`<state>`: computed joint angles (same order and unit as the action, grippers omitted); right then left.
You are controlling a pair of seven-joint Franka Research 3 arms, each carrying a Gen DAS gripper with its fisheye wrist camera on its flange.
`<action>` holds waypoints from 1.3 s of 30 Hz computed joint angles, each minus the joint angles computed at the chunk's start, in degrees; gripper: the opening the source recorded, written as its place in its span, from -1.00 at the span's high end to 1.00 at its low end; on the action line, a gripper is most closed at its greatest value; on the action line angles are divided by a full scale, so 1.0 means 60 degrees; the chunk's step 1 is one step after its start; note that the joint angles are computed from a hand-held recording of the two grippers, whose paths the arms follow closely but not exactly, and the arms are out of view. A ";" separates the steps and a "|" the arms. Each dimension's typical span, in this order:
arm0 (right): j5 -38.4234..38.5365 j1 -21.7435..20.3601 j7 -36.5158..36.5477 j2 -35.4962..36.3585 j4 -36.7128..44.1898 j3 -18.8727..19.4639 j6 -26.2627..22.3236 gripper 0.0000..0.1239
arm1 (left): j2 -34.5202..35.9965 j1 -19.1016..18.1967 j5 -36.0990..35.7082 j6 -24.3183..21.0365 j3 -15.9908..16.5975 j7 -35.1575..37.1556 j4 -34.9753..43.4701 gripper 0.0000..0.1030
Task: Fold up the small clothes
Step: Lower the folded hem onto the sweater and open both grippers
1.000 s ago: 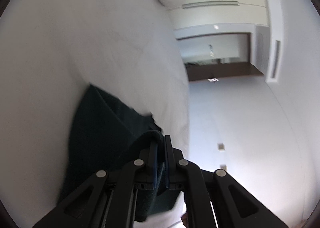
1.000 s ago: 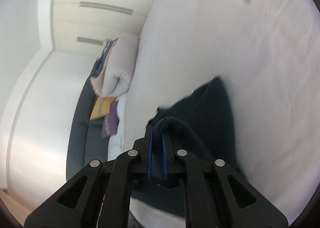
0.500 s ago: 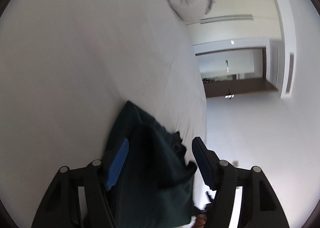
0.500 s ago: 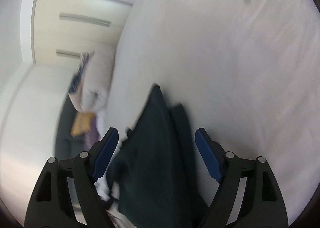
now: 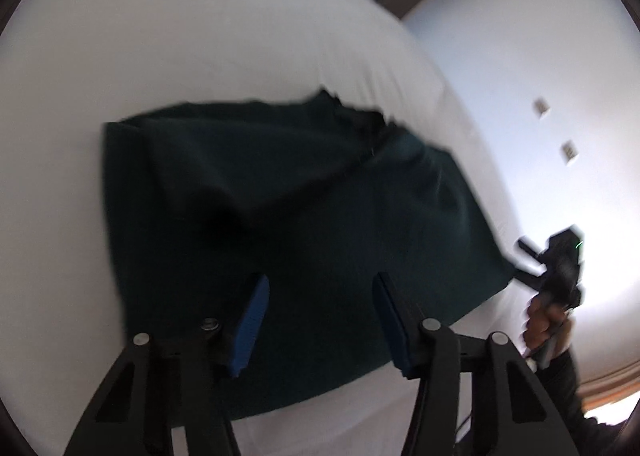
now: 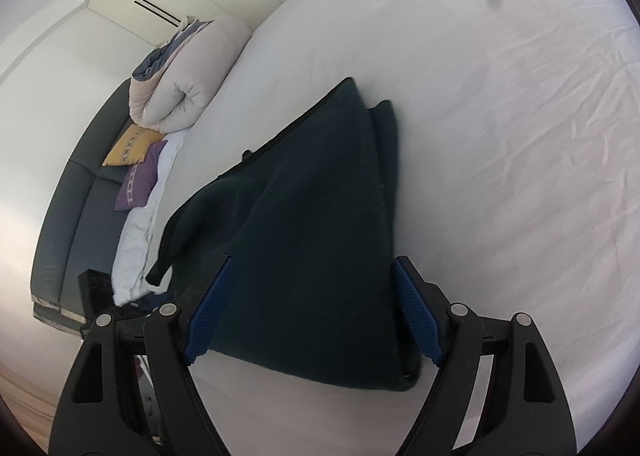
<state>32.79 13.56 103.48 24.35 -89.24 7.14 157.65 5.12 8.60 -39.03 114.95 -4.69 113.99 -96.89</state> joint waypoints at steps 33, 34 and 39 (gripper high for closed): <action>-0.2231 0.0607 0.0827 -0.2371 -0.3125 -0.0595 0.0685 -0.20 | -0.2183 -0.0782 0.0141 0.4142 0.1035 -0.0339 -0.3797 -0.18; -0.2129 0.0568 0.0679 -0.2394 -0.3158 -0.0533 0.0671 -0.17 | -0.2080 -0.0748 0.0109 0.4003 0.1066 -0.0340 -0.3660 -0.09; -0.1438 0.0402 0.0061 -0.2547 -0.3344 -0.0356 0.0580 -0.13 | -0.2161 -0.0658 -0.0023 0.3876 0.1050 -0.0275 -0.3705 0.47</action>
